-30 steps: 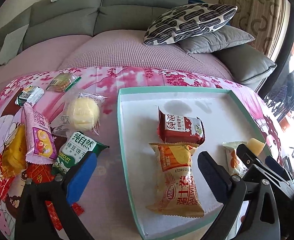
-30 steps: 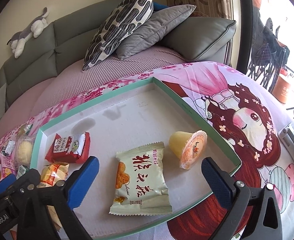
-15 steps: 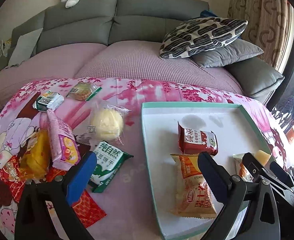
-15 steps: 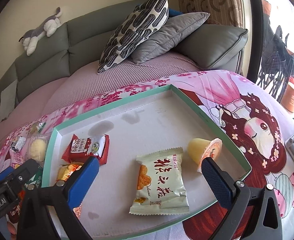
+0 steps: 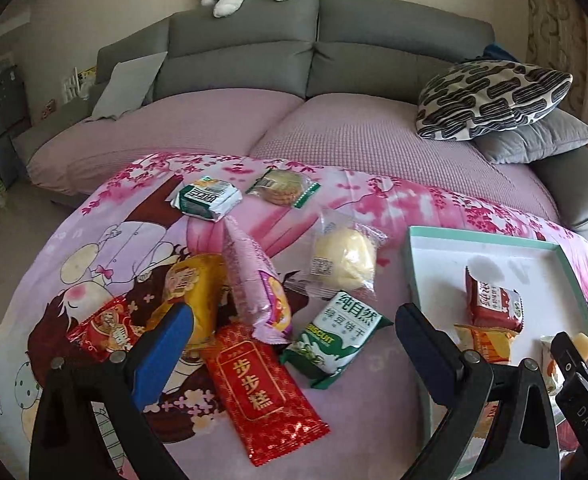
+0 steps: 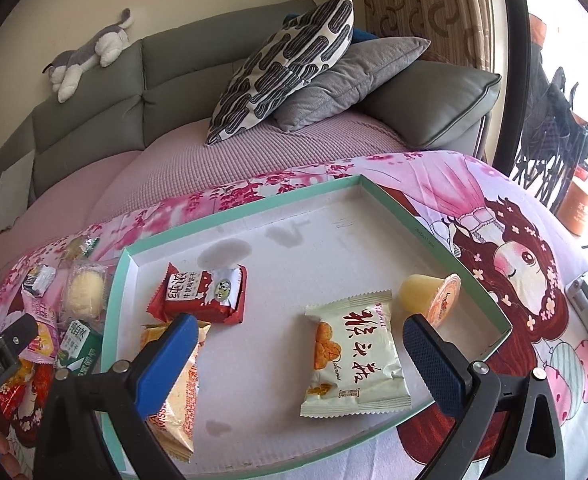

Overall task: Organize snacks
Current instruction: 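Withdraw both tools from the tray back toward the snack pile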

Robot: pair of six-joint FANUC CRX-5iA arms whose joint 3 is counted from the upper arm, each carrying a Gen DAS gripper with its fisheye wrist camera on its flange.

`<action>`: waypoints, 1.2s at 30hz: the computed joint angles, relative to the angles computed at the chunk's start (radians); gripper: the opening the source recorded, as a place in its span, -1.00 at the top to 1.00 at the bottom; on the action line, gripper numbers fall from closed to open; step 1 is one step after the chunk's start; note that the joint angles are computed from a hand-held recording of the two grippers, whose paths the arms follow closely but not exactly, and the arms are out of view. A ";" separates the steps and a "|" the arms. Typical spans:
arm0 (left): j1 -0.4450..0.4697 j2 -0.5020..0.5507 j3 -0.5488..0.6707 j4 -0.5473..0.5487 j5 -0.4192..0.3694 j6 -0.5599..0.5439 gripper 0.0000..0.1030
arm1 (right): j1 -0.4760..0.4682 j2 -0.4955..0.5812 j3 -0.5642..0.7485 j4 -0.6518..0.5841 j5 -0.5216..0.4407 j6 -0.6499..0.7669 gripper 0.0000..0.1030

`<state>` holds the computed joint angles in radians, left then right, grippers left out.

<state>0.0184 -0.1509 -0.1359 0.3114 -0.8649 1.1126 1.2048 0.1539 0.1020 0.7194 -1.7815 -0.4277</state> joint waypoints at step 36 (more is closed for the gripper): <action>0.330 0.094 0.035 0.138 -0.100 -0.008 -0.96 | -0.033 0.373 0.455 0.025 0.283 0.457 -1.00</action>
<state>0.3487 -0.0565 -0.1006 0.4493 -0.9645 1.1048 1.1719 0.5266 0.5568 0.7439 -1.4984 0.0291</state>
